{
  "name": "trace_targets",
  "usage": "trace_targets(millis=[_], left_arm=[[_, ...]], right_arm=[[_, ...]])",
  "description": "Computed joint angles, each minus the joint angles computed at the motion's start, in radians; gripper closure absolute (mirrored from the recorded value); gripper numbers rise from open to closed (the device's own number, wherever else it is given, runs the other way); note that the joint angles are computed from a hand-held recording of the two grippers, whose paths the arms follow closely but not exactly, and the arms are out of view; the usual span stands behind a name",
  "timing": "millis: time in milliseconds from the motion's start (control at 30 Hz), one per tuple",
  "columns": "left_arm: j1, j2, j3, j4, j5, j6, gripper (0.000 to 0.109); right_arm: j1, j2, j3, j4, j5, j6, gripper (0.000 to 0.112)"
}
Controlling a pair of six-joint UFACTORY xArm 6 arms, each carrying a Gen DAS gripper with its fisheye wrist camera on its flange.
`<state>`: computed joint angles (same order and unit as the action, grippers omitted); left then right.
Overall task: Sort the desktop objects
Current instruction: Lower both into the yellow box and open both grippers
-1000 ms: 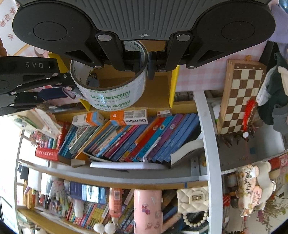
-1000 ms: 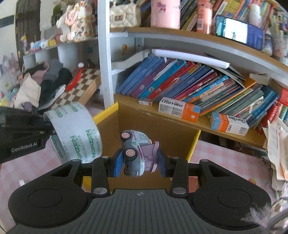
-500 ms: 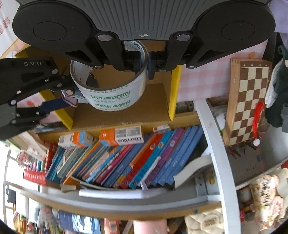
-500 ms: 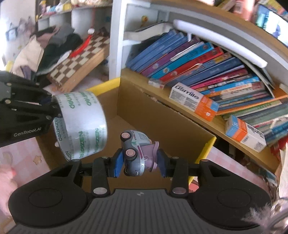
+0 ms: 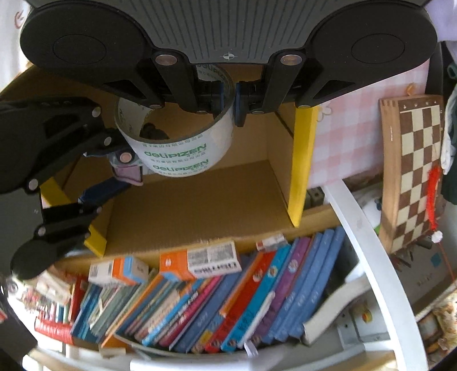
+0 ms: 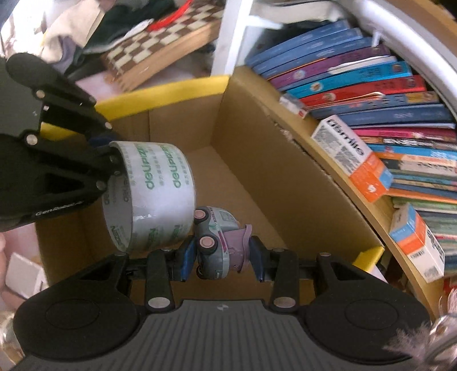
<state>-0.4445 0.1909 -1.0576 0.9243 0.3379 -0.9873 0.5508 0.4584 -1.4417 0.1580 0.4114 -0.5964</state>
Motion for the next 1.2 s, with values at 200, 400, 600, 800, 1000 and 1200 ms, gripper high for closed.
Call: trace_targets(millis=[200, 400, 600, 800, 1000, 1200], left_arm=[[-0.007, 0.029, -0.023, -0.11, 0.032, 0.114, 0.102], [-0.014, 0.051, -0.041, -0.198, 0.048, 0.202, 0.101], [-0.02, 0.066, -0.058, -0.239, 0.07, 0.239, 0.101], [-0.018, 0.069, -0.06, -0.244, 0.074, 0.239, 0.097], [-0.018, 0.069, -0.057, -0.265, 0.075, 0.259, 0.096], [-0.032, 0.054, -0.047, -0.235, 0.081, 0.241, 0.075]], right_arm=[[0.001, 0.053, -0.078, -0.053, 0.114, 0.0, 0.075], [-0.004, 0.068, -0.1, -0.009, 0.145, -0.02, 0.075], [-0.007, 0.068, -0.098, 0.023, 0.148, -0.014, 0.075], [-0.008, 0.075, -0.113, 0.038, 0.169, -0.018, 0.075], [-0.008, 0.078, -0.115, 0.049, 0.171, -0.03, 0.074], [-0.009, 0.061, -0.089, 0.08, 0.135, -0.053, 0.055]])
